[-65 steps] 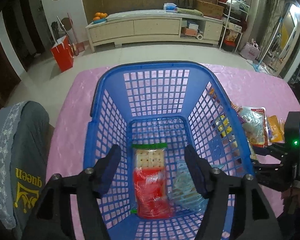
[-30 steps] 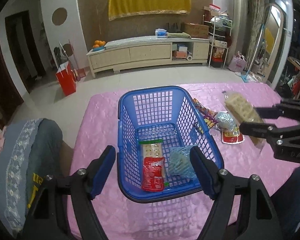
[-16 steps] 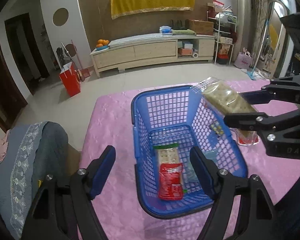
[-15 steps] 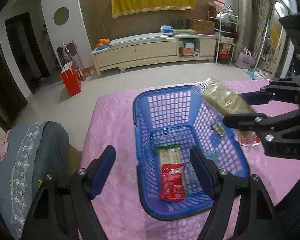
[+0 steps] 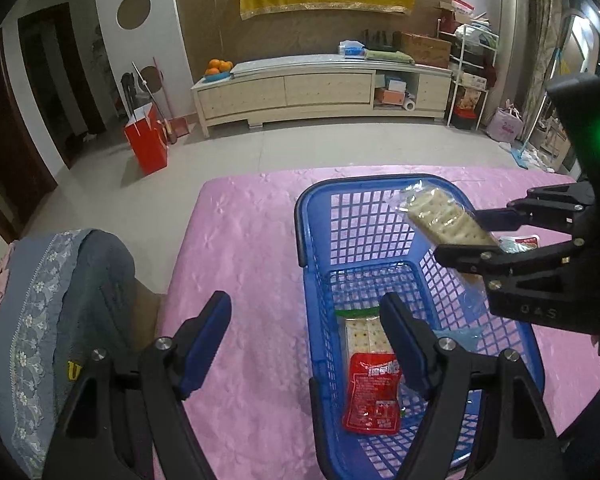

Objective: Organize snacks
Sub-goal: 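Release the square cracker pack into the basket with the right gripper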

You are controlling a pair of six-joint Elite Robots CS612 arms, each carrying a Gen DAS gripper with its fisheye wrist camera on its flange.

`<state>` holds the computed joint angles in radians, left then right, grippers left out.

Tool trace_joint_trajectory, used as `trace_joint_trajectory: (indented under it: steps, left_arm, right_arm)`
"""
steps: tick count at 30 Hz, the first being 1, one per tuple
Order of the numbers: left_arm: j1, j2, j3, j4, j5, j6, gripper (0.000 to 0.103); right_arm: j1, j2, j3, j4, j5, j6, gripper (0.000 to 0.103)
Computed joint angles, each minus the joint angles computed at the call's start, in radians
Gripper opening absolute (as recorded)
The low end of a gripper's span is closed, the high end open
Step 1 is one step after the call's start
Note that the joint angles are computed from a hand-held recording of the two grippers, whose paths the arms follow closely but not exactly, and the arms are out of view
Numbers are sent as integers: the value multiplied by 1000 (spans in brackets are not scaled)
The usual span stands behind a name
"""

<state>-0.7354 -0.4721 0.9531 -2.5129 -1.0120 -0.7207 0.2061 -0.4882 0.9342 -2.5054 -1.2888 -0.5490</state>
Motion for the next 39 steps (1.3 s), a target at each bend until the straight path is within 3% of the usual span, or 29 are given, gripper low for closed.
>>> trace_joint_trajectory:
  steps: [2,3,4,5,6,16,27,39]
  left_arm:
    - [1,2,-2,1,0,-6,75]
    - [2,2,1,-5,-3,-6,75]
    - [1,2,3,-10,-5,-7,75]
    - [1,0,7,-12,-7,-10,75]
    - [0,-1,11,-12,-7,-12,75]
    - [-27,-37,54,-36,11,-22,75]
    - [-71,-68,65,-77,57,15,78]
    - [-112,-39,-16,-71,78,82,84]
  right_arm:
    - [6,7,-3,-21,-36,-1,49]
    - [8,10,-4,-31,-48,3,56]
    - [10,13,-3,-47,-65,10,64]
    - [10,12,3,-64,-74,18,82]
    - [8,8,15,-87,-71,27,92]
    - [-25,-91,147,-135,-14,54,94]
    - [-76,-217,322,-263,24,86,94]
    - [-144,-287,439,-339,45,128,94]
